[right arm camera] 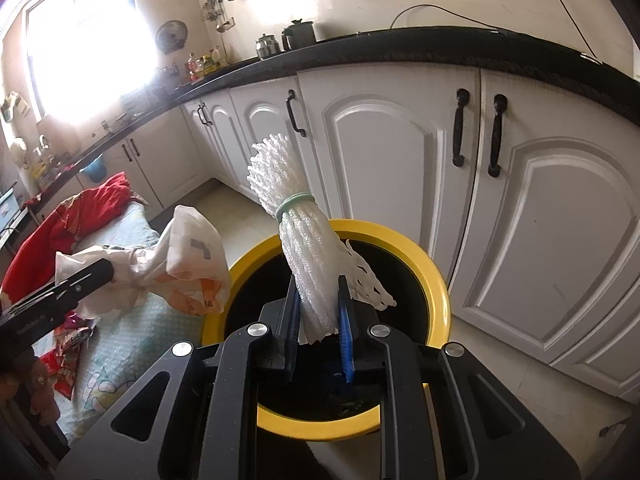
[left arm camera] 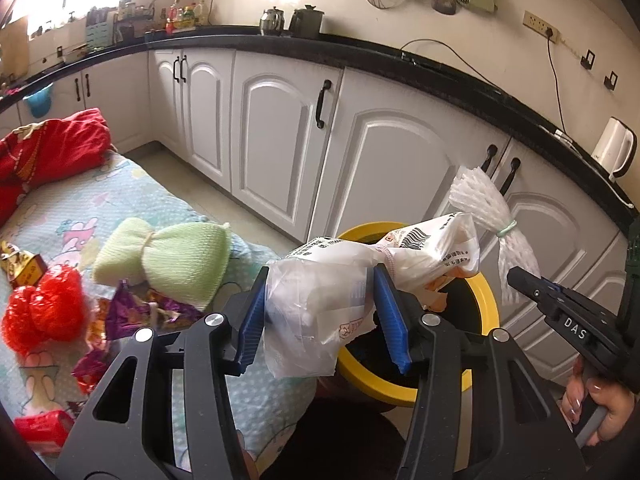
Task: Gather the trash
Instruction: 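Carry the white plastic bag and foam net over the yellow bin with both tools, then open both tools to drop the plastic bag and foam net into the bin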
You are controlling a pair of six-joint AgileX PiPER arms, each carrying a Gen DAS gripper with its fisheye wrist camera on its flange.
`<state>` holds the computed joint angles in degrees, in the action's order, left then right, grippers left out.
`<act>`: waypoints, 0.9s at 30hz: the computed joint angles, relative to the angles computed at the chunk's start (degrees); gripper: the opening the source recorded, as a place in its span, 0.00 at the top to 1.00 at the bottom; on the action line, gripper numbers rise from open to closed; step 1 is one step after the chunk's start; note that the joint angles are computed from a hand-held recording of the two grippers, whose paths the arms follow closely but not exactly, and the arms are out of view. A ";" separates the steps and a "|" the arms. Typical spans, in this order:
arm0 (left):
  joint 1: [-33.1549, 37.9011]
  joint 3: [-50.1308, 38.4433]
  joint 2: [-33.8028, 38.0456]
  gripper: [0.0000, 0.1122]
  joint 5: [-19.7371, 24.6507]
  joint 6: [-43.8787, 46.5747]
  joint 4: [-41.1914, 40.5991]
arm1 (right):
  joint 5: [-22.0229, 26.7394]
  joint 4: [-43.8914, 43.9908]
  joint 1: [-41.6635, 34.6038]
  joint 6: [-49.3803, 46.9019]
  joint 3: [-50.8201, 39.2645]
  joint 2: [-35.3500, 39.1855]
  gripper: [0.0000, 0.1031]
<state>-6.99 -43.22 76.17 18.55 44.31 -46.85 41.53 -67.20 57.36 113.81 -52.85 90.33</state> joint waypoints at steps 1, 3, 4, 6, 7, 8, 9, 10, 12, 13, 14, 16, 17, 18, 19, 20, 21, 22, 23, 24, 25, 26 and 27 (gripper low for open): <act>-0.65 -0.04 0.39 0.62 -0.63 -1.05 0.97 | -0.17 -0.03 -0.17 0.27 0.24 0.02 0.84; -2.34 -0.26 1.43 0.62 -2.06 -3.99 3.56 | -0.60 -0.03 -0.56 0.49 0.57 0.05 0.84; -3.26 -0.47 2.15 0.62 -2.78 -5.82 5.15 | -0.73 0.06 -0.74 0.40 0.57 0.12 0.84; -4.78 -0.76 3.28 0.61 -3.85 -9.30 8.21 | -0.85 0.08 -0.88 0.40 0.77 0.39 0.84; -5.84 -1.08 4.11 0.61 -4.62 -13.19 11.86 | -0.90 0.05 -0.99 0.57 0.88 0.54 0.84; -6.51 -1.36 4.84 0.61 -5.06 -15.91 14.48 | -1.27 0.00 -1.34 0.67 1.10 0.56 0.84; -6.73 -1.72 5.45 0.61 -5.15 -17.05 15.63 | -1.68 0.13 -1.68 0.71 1.28 0.67 0.84; -7.08 -2.07 6.21 0.61 -5.29 -18.75 17.13 | -1.81 0.34 -1.90 0.68 1.39 0.84 0.84; -7.25 -2.41 7.21 0.61 -5.29 -18.12 16.36 | -2.17 1.19 -2.52 -0.03 1.12 1.31 0.84; -7.48 -2.51 7.73 0.61 -5.45 -18.34 16.60 | -2.46 1.46 -2.82 0.03 1.26 1.56 0.84; -7.71 -2.56 8.15 0.61 -5.61 -18.35 16.64 | -2.82 1.75 -3.17 -0.06 1.28 1.81 0.84; -8.42 -2.77 9.05 0.61 -5.87 -19.91 17.85 | -3.47 1.76 -3.68 0.29 1.65 2.17 0.83; -8.61 -2.82 9.45 0.61 -5.92 -19.82 17.66 | -3.87 1.85 -3.96 0.38 1.72 2.47 0.82; -8.79 -2.92 9.97 0.60 -5.99 -19.70 17.51 | -3.99 1.84 -3.95 0.55 1.78 2.68 0.82; -8.94 -2.80 10.13 0.60 -6.10 -19.68 17.44 | -4.24 1.97 -4.08 0.53 1.77 3.00 0.82; -9.13 -2.67 10.34 0.60 -6.36 -19.61 17.31 | -4.53 2.07 -4.28 0.46 1.73 3.22 0.82; -9.31 -2.58 10.57 0.60 -6.72 -19.74 17.49 | -4.80 2.06 -4.41 0.55 1.76 3.38 0.82; -9.38 -2.53 10.61 0.59 -6.83 -19.25 17.00 | -4.94 1.96 -4.38 0.80 1.91 3.48 0.82; -9.37 -2.55 10.71 0.59 -6.82 -17.93 15.72 | -5.07 1.97 -4.40 0.97 1.93 3.66 0.82; -9.50 -2.62 10.83 0.58 -6.91 -18.09 15.81 | -5.29 1.97 -4.40 1.13 1.96 3.80 0.81; -9.56 -2.63 10.88 0.58 -7.02 -18.12 15.74 | -5.56 1.99 -4.51 1.11 1.93 3.91 0.81; -9.58 -2.71 11.02 0.57 -7.04 -18.14 15.70 | -5.76 1.87 -4.58 1.34 2.00 4.02 0.78; -9.53 -2.91 11.23 0.54 -6.84 -17.77 15.28 | -5.84 1.69 -4.64 1.77 2.13 4.06 0.71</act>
